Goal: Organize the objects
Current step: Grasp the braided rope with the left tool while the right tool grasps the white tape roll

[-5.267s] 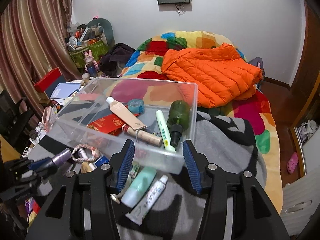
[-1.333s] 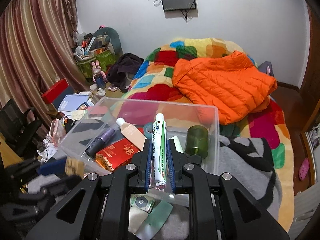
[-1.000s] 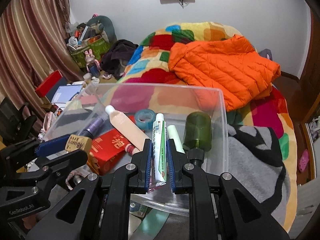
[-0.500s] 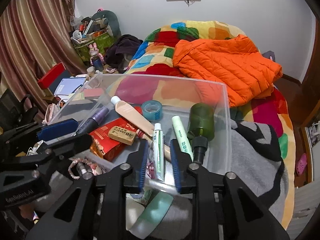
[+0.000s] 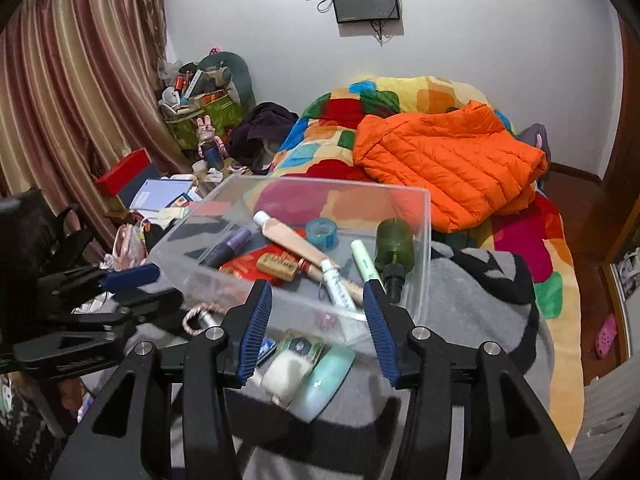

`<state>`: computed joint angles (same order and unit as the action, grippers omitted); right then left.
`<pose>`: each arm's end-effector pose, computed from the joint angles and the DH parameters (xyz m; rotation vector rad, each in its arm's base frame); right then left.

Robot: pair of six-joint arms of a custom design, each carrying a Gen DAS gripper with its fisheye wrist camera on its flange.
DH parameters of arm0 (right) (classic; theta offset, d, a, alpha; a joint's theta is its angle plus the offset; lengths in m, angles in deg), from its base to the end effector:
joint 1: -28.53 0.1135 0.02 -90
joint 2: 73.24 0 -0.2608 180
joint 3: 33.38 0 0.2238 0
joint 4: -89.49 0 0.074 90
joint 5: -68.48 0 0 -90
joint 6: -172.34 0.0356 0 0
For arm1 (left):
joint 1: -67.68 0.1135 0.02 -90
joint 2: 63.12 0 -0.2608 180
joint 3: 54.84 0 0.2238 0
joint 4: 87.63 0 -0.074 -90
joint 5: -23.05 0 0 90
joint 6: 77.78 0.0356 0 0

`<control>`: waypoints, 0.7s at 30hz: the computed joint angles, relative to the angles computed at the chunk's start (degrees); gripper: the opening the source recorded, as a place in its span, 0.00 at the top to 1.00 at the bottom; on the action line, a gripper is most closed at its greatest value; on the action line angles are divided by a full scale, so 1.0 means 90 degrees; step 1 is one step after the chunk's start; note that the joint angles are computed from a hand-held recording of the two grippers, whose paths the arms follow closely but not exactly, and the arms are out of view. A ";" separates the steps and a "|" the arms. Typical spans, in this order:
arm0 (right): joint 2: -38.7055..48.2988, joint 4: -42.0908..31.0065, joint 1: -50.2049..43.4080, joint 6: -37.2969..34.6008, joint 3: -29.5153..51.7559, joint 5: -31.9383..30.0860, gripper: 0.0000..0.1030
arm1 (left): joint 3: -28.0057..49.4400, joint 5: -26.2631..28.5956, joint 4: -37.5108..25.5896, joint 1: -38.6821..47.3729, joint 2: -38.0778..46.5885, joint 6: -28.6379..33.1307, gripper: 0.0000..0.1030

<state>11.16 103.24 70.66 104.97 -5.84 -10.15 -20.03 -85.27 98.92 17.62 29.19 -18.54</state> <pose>0.1504 0.1265 0.1112 -0.2952 2.3113 0.3449 0.1490 -0.1605 0.1016 0.2683 2.4009 -0.2583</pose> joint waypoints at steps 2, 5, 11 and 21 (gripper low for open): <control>0.0075 0.0032 0.0221 0.0122 -0.0048 0.0124 0.55 | -0.0107 0.0270 0.0326 0.0114 0.0423 -0.0046 0.52; 0.0505 0.0370 0.0487 0.0307 -0.0147 0.0144 0.53 | -0.0192 0.0533 0.0747 0.0379 0.1052 -0.0158 0.52; 0.1835 0.1080 0.0625 0.0604 0.0024 -0.0209 0.51 | -0.0223 0.0873 0.1239 0.0881 0.1584 0.0022 0.52; 0.3000 0.1985 0.0652 0.0742 0.0067 -0.0212 0.67 | 0.0061 0.0316 0.1116 0.0356 0.1983 0.0243 0.92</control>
<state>38.16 121.10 76.53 111.64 -5.24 -12.05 -19.47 -82.43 108.96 20.82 47.04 -16.35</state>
